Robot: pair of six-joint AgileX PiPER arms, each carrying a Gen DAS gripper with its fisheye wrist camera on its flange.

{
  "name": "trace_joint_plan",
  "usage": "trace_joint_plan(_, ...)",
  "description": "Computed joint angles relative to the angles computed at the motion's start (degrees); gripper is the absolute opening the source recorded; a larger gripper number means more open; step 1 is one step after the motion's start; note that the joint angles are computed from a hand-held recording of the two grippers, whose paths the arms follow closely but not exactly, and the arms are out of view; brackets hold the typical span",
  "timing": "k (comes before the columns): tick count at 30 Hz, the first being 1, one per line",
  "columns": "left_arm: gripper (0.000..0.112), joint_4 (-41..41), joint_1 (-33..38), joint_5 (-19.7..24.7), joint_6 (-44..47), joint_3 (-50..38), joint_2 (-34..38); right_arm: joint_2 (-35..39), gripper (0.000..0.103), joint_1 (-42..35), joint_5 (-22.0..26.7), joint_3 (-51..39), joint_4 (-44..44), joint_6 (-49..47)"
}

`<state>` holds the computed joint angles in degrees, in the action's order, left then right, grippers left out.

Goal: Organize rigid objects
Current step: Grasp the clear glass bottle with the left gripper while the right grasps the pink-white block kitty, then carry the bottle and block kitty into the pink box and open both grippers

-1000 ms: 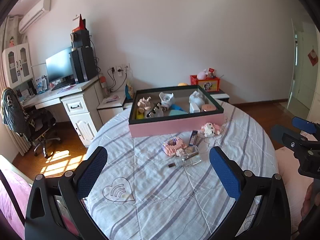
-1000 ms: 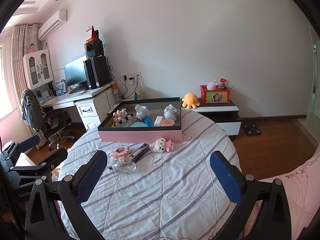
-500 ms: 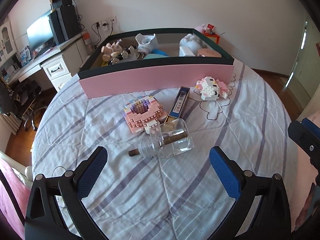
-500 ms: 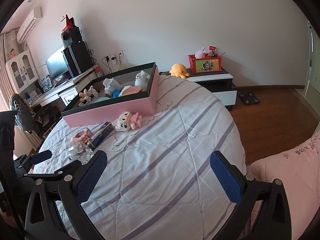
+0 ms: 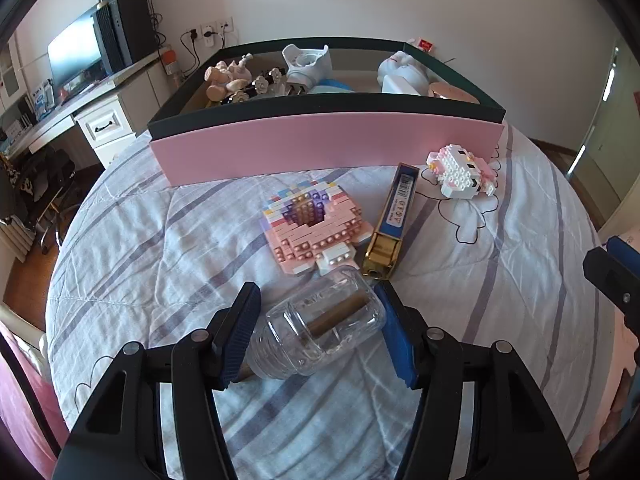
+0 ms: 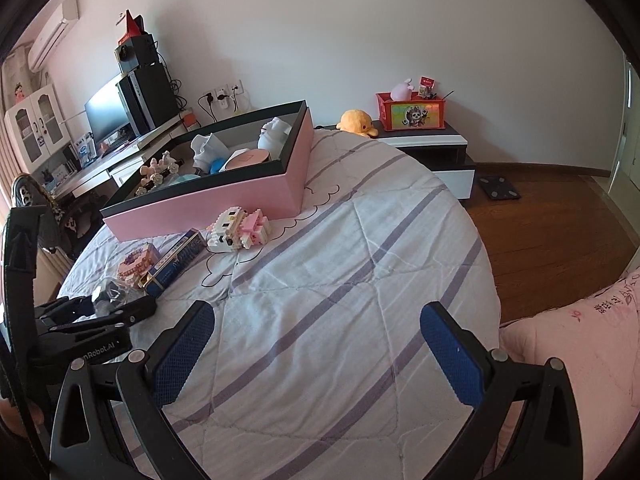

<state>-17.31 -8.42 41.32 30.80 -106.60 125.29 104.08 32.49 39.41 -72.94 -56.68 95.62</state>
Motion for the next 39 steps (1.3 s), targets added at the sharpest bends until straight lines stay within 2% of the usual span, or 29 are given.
trace_joint_plan(3, 0.06, -0.49, 1.78, -1.35, 1.67, 1.67, -1.02, 2.14, 0.103, 0.0, 0.99, -3.64, 2.4, -4.13)
trace_joint_plan(7, 0.06, -1.19, 5.05, -0.07, 2.22, -0.98, 0.28, 7.33, 0.103, -0.97, 3.42, -12.45, 8.45, -14.61)
trace_joint_plan(12, 0.06, -0.47, 8.17, 1.96, 0.8, -6.93, 3.68, 16.94, 0.103, -4.3, 8.65, -28.62, 19.12, -30.97)
trace_joint_plan(16, 0.06, -1.35, 9.47, 3.74, 1.02, -10.7, 5.82, 25.07, 0.103, -5.92, 14.88, -42.92, 24.49, -41.23)
trace_joint_plan(20, 0.06, -2.21, 9.67, 4.74, 1.45, -13.32, 7.23, 28.37, 0.103, -6.71, 17.04, -49.05, 26.49, -44.09)
trace_joint_plan(26, 0.06, -1.94, 8.78, 3.69, 1.02, -14.17, 7.24, 33.72, 0.102, -8.46, 18.96, -57.5, 31.2, -49.34)
trace_joint_plan(27, 0.06, -2.46, 8.82, 3.06, 1.73, -13.19, 6.56, 33.54, 0.097, -8.61, 18.0, -56.74, 31.16, -49.19)
trace_joint_plan(29, 0.06, -3.24, 8.85, 1.95, 2.6, -11.35, 5.23, 32.77, 0.076, -8.81, 16.82, -55.33, 31.31, -49.21)
trace_joint_plan(31, 0.06, -4.71, 9.04, 0.55, 4.13, -8.75, 3.45, 30.97, 0.059, -8.82, 14.61, -52.34, 31.21, -49.75)
trace_joint_plan(35, 0.06, -8.56, 9.97, -3.05, 8.06, -1.58, -1.77, 26.21, 0.059, -8.09, 10.1, -43.69, 29.37, -46.58)
trace_joint_plan(39, 0.06, -15.4, 11.59, -6.64, 15.02, 7.2, -9.02, 18.09, 0.059, -5.37, 4.32, -30.85, 21.56, -35.21)
